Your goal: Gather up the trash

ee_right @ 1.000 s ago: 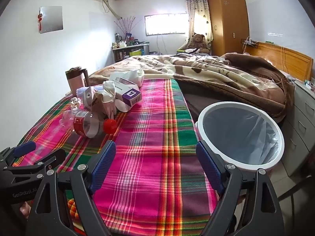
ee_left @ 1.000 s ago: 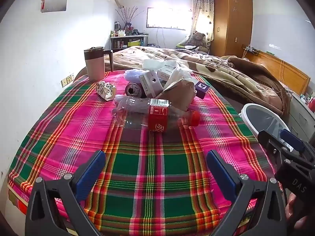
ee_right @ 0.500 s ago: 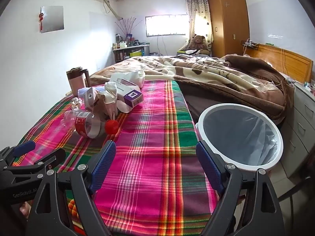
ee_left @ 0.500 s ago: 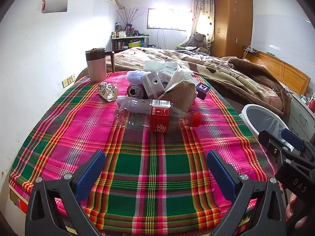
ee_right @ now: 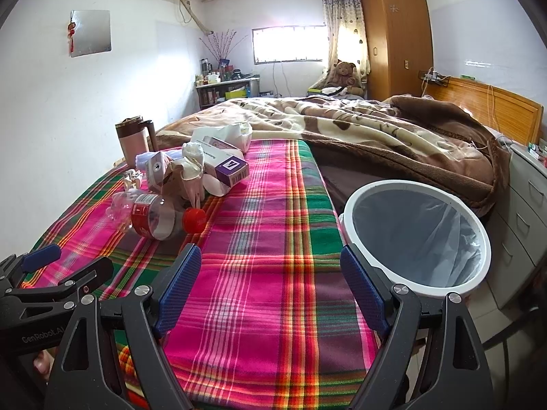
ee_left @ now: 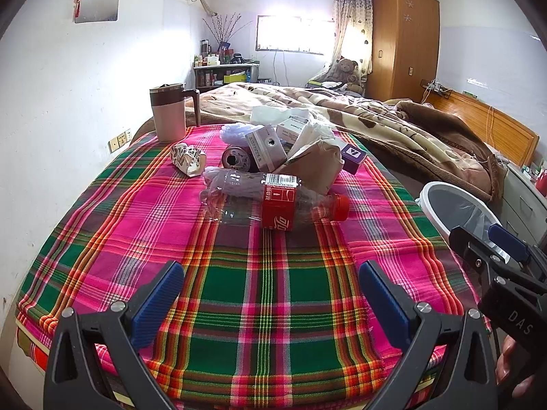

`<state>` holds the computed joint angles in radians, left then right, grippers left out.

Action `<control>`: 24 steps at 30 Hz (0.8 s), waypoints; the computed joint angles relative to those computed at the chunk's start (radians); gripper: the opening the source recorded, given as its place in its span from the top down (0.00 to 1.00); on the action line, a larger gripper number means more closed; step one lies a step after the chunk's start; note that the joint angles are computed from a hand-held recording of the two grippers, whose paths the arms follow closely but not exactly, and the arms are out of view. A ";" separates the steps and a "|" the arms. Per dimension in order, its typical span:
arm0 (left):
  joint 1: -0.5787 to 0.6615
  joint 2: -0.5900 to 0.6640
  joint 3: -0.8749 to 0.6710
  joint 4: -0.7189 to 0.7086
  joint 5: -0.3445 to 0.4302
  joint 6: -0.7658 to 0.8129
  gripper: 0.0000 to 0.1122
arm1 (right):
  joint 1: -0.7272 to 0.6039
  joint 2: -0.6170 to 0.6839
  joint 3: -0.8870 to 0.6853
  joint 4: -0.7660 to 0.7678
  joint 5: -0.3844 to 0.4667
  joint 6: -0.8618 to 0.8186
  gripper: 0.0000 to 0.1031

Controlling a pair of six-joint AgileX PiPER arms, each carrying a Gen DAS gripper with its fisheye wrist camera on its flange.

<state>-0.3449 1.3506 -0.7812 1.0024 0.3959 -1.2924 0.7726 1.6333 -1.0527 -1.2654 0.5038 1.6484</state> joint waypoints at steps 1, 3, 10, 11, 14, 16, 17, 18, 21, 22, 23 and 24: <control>0.001 -0.001 0.000 -0.003 -0.001 0.004 0.08 | 0.000 0.003 -0.003 0.004 0.001 -0.003 0.18; 0.001 -0.002 0.001 -0.004 0.000 0.004 0.08 | 0.002 0.002 -0.003 0.005 0.003 -0.004 0.17; 0.001 -0.001 0.002 0.001 -0.001 -0.001 0.08 | 0.002 -0.004 0.002 0.002 0.004 -0.001 0.18; -0.001 -0.001 0.002 0.003 0.001 -0.004 0.08 | 0.001 -0.004 0.003 0.003 0.002 -0.003 0.18; 0.000 -0.001 0.002 0.003 -0.001 -0.004 0.08 | 0.002 -0.007 0.003 0.004 0.003 -0.005 0.18; 0.001 -0.003 0.002 0.002 0.000 -0.002 0.08 | 0.003 -0.006 0.003 0.005 0.005 -0.006 0.18; 0.000 -0.001 0.003 0.005 -0.001 -0.006 0.08 | 0.003 -0.006 0.003 0.005 0.005 -0.006 0.17; 0.001 -0.002 0.003 0.005 -0.001 -0.005 0.08 | 0.003 -0.008 0.003 0.008 0.004 -0.010 0.18; 0.000 -0.002 0.003 0.004 -0.001 -0.005 0.08 | 0.004 -0.006 0.002 0.002 0.006 -0.003 0.17; 0.000 -0.002 0.003 0.004 -0.001 -0.005 0.08 | 0.004 -0.008 0.004 0.000 0.006 -0.002 0.17; 0.000 -0.002 0.003 0.004 0.000 -0.005 0.08 | 0.004 -0.009 0.005 0.000 0.007 -0.002 0.18; -0.001 -0.002 0.004 0.007 -0.001 -0.009 0.08 | 0.004 -0.009 0.005 0.001 0.007 -0.003 0.18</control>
